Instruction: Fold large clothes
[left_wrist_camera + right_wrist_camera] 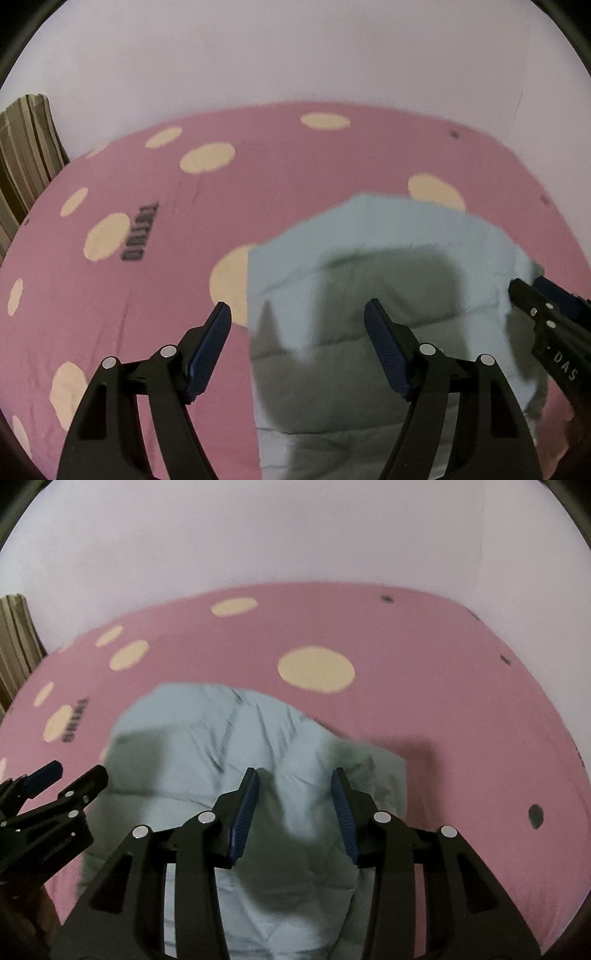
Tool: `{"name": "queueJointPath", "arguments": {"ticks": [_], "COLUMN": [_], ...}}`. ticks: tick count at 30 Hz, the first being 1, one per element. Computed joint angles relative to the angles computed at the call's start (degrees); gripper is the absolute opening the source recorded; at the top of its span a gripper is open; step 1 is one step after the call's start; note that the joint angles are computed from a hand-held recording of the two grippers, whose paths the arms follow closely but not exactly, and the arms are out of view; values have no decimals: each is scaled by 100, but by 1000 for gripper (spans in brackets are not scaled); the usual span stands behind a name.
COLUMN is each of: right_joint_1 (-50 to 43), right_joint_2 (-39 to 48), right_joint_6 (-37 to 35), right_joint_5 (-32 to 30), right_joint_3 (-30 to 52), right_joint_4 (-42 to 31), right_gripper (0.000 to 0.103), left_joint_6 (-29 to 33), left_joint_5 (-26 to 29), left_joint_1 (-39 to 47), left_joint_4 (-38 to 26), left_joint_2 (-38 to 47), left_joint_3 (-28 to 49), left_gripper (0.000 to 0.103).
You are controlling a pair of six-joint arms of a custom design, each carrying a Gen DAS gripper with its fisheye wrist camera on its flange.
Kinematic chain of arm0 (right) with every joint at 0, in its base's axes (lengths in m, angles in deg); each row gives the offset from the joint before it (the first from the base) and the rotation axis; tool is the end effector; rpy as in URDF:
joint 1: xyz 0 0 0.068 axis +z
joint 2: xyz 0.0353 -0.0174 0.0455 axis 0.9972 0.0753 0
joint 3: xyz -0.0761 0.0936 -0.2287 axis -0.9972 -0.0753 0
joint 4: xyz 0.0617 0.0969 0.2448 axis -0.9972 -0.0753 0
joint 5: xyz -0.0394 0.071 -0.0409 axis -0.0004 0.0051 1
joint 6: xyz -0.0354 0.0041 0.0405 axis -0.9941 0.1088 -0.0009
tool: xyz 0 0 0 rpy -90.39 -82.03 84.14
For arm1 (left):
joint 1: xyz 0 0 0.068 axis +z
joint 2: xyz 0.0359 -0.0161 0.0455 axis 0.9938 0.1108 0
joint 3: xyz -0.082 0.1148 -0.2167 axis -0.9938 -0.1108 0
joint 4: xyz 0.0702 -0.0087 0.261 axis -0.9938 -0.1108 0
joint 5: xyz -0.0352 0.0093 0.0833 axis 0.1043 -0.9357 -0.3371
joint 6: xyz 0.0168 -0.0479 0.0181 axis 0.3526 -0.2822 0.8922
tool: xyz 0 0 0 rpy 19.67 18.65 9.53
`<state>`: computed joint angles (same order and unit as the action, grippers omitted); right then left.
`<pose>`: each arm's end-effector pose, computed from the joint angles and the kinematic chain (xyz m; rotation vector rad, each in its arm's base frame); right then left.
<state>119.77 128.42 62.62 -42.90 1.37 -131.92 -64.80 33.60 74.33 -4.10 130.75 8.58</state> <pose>0.1554 0.0795 0.1586 0.8559 2.3541 -0.3105 0.2048 -0.0429 0.1056 0.7726 2.3947 -0.2446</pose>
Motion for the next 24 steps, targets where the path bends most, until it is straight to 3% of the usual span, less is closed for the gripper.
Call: {"name": "queueJointPath", "arguments": {"ticks": [11,24], "right_joint_1": [-335,-379], "right_joint_2": [445,813], "right_joint_6": [-334,-264], "right_joint_5": [-327,-322], "right_joint_3": [-836,-1158], "right_joint_4": [1390,2144], "right_gripper": [45,45], "left_joint_6": [-223,-309], "left_joint_5": [-405,-570], "left_joint_1": [-380,-554], "left_joint_4": [1262,2102], "left_joint_2": [884,1558], "left_joint_3": [-387,-471], "left_gripper": [75,76]}}
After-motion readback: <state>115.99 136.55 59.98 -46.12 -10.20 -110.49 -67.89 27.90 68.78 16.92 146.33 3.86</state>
